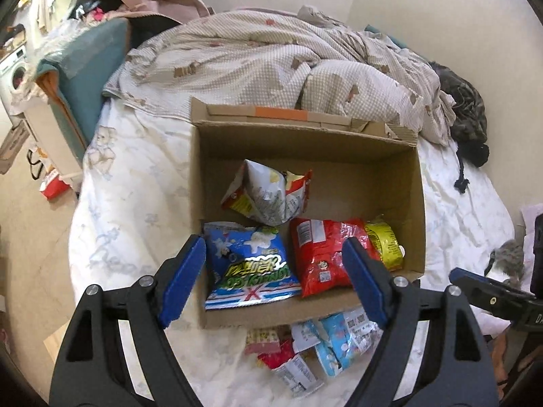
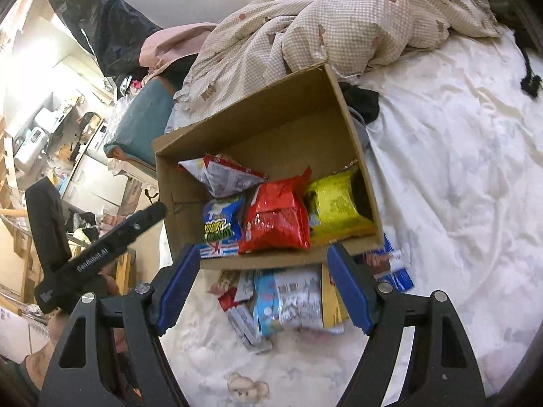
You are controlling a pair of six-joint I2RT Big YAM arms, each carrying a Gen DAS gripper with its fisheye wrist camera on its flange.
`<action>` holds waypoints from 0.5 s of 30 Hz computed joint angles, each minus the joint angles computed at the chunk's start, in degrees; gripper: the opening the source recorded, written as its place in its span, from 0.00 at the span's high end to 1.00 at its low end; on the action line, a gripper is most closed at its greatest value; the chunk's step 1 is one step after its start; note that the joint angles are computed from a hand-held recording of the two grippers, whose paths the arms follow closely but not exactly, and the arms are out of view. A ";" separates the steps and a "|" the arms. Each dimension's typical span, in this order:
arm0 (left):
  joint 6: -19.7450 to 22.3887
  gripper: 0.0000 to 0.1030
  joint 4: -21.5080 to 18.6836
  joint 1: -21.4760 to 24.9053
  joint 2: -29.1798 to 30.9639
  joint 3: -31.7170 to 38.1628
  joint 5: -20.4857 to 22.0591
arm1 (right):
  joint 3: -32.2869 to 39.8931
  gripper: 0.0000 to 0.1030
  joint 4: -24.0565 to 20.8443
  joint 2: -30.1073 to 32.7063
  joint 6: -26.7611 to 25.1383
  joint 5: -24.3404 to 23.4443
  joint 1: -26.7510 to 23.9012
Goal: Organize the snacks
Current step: 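Withdraw both open tools from the box toward the remaining snacks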
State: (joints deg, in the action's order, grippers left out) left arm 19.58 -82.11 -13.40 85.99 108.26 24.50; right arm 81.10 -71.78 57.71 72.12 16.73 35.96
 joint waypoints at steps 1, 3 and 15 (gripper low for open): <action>0.17 0.22 1.00 0.50 -1.00 -0.98 -0.17 | 0.06 0.22 -0.37 -0.11 0.67 0.51 0.61; 0.13 0.22 2.89 1.01 -2.78 -3.12 -1.03 | 0.01 0.22 -1.20 -0.50 2.35 1.73 2.14; 2.99 0.22 -0.42 5.12 -8.29 -8.59 -1.04 | 0.89 0.22 -6.21 -0.59 10.12 7.68 9.84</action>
State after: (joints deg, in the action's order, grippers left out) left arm 22.56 -82.53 -8.28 77.70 99.67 23.46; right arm 81.98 -77.99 57.13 82.25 24.40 45.80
